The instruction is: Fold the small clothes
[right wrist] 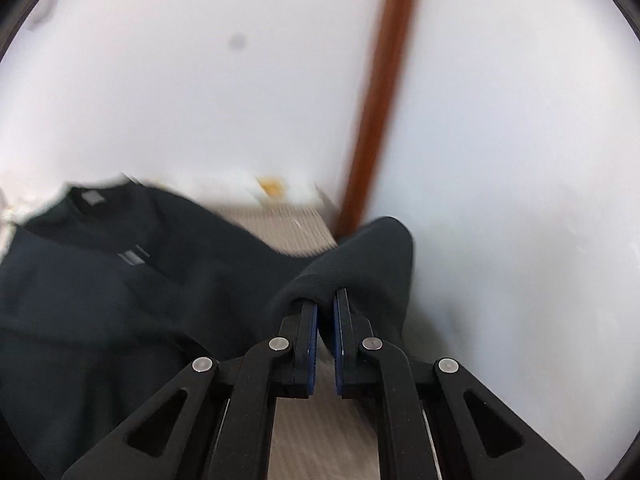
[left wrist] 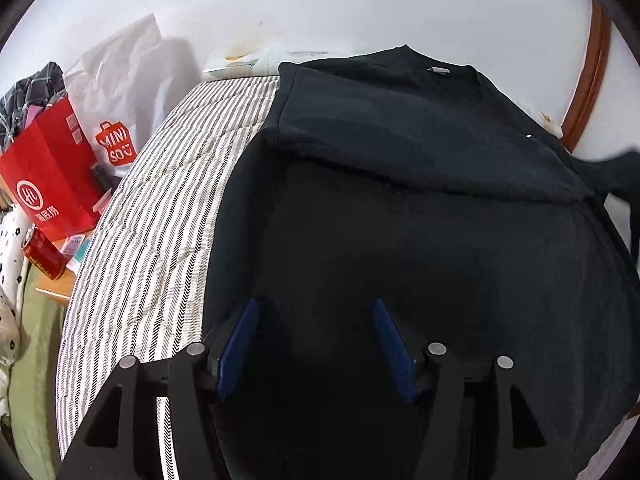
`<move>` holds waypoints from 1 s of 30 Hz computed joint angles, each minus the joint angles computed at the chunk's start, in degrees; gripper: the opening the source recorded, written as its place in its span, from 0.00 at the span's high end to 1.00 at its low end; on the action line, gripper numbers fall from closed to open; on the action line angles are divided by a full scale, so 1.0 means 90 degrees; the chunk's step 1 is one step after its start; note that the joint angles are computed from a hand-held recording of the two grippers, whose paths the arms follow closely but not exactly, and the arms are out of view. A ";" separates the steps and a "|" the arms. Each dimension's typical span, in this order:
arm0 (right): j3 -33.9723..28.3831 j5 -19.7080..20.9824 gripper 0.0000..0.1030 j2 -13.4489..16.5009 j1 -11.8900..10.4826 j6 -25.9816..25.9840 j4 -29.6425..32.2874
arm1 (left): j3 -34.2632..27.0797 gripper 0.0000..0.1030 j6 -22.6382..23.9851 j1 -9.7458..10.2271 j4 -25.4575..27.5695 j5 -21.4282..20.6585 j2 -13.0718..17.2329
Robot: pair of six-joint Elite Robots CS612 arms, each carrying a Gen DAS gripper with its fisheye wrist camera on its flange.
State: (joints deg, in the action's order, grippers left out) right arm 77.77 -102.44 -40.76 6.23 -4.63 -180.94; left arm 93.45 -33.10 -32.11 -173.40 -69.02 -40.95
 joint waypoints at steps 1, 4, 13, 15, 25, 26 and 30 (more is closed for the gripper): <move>-0.0093 0.0202 0.94 0.0005 0.0076 -0.0021 -0.0050 | -0.0002 0.41 0.0028 -0.0005 -0.0011 0.0015 0.0006; -0.0380 0.0786 0.94 0.0104 0.0296 -0.0147 -0.0082 | 0.0000 0.38 0.0066 -0.0006 -0.0048 0.0006 0.0017; -0.1764 0.1478 0.91 0.1072 0.0909 -0.0353 0.1184 | -0.0035 0.26 0.0210 -0.0045 -0.0103 0.0133 0.0090; -0.2047 0.1441 0.91 0.1297 0.0972 -0.0344 0.1549 | -0.0029 0.24 0.0149 -0.0011 -0.0147 0.0031 0.0096; -0.0932 0.1686 0.36 0.0894 0.0729 0.0053 0.1171 | -0.0033 0.22 0.0186 -0.0012 -0.0151 0.0020 0.0101; -0.0866 0.1521 0.36 0.0864 0.0708 0.0101 0.1116 | -0.0033 0.22 0.0186 -0.0012 -0.0151 0.0020 0.0101; -0.0640 0.1106 0.36 0.0732 0.0500 0.0476 0.1258 | 0.0001 0.22 0.0246 0.0012 -0.0294 -0.0123 0.0084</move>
State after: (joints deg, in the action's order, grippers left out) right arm 72.00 -92.49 -34.17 10.73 -0.35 -169.62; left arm 93.45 -30.88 -31.99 -176.05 -70.13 -40.19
